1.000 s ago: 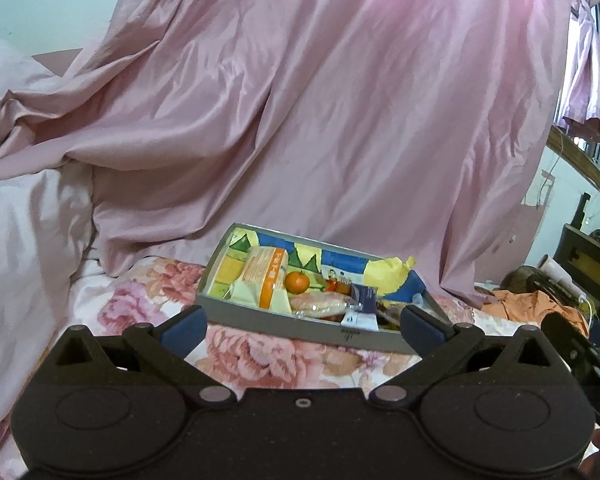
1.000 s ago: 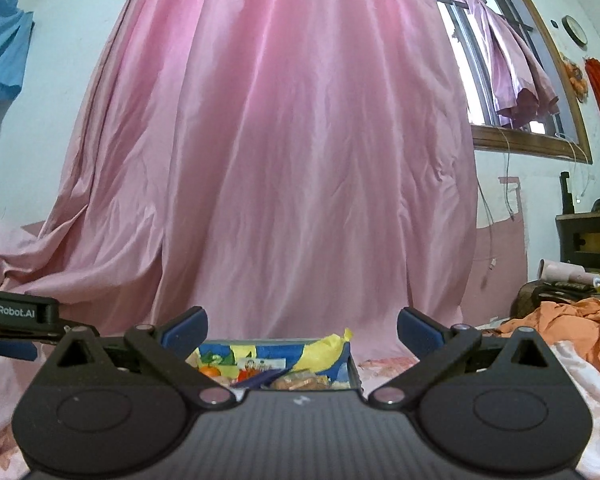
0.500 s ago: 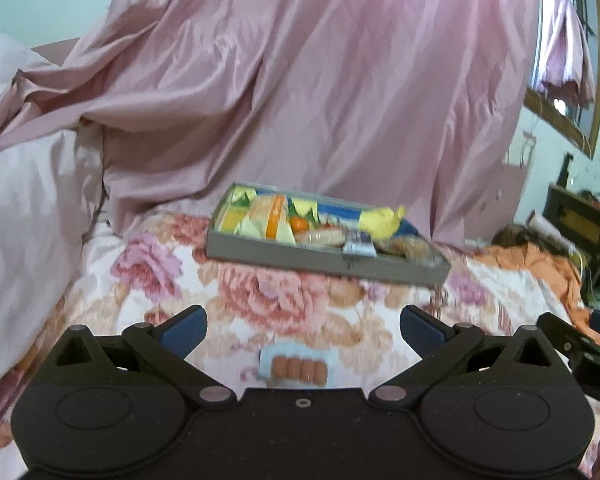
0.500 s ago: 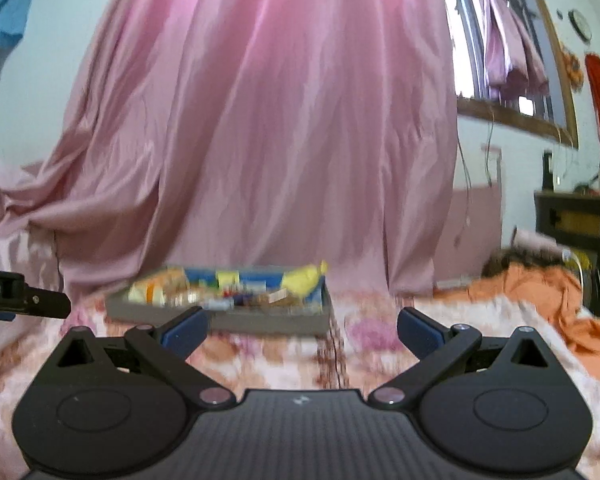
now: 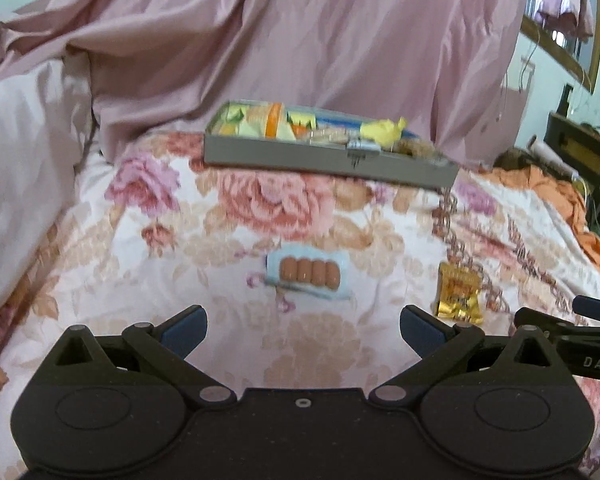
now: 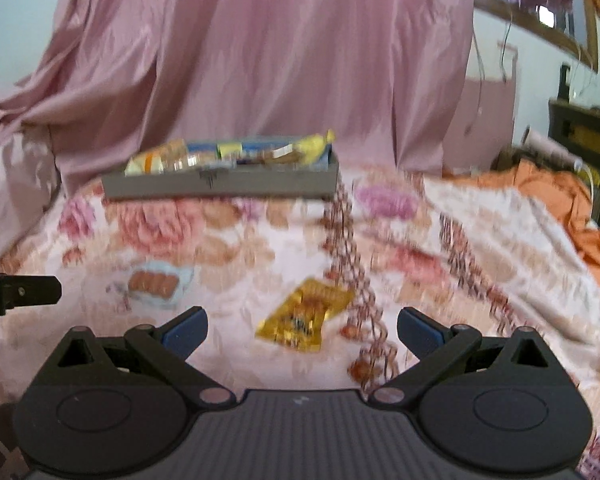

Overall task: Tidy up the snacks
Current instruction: 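Move both open grippers back toward the sausage pack and gold pouch, then grasp the gold pouch with the right gripper while the left approaches the sausage pack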

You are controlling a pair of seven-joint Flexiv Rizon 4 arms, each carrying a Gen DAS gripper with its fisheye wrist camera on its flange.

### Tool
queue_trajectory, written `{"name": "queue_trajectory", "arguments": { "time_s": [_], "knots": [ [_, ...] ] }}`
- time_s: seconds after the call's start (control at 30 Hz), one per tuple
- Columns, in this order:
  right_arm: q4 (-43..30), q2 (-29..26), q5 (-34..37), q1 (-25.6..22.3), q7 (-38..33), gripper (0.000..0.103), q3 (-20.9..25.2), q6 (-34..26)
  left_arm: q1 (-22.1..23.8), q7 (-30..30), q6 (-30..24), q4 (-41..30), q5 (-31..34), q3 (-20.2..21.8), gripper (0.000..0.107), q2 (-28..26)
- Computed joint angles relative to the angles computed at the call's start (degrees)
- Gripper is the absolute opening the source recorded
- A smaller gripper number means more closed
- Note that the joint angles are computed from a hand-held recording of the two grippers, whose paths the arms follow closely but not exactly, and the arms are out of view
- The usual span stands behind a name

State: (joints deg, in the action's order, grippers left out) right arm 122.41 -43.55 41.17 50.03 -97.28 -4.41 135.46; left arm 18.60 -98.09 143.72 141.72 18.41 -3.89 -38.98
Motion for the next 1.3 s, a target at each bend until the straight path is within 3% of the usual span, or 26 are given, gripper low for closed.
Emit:
{"name": "queue_trajectory", "arguments": {
  "time_s": [0.27, 0.5, 0.77, 0.93, 1.1, 1.3],
  "knots": [
    [0.2, -0.5, -1.7, 0.5, 2.5, 0.103, -1.4, -5.2, 0.0, 1.0, -3.5, -1.2, -0.6, -0.4, 0.102, -1.0],
    [-0.5, -2.1, -3.0, 3.4, 4.4, 0.103, -5.4, -8.5, 1.8, 1.3, -8.2, -3.6, 0.0, -2.3, 0.102, -1.6],
    [-2.2, -4.8, -6.3, 4.5, 7.4, 0.103, -8.8, -10.7, 6.6, 0.6, -16.8, -8.0, 2.0, -8.3, 0.102, -2.5],
    [-4.3, -7.4, -8.3, 5.3, 8.6, 0.103, -11.8, -11.3, 6.9, 1.8, -20.6, -11.3, 0.6, -10.2, 0.102, -3.9],
    [-6.1, -9.1, -12.1, 2.4, 8.8, 0.103, -10.6, -8.9, 8.9, 2.7, -21.9, -14.6, 0.4, -13.5, 0.102, -6.7],
    [-8.0, -9.8, -15.2, -1.4, 8.6, 0.103, -7.7, -8.2, 6.1, 4.7, -23.6, -19.4, -2.7, -12.8, 0.102, -9.0]
  ]
}}
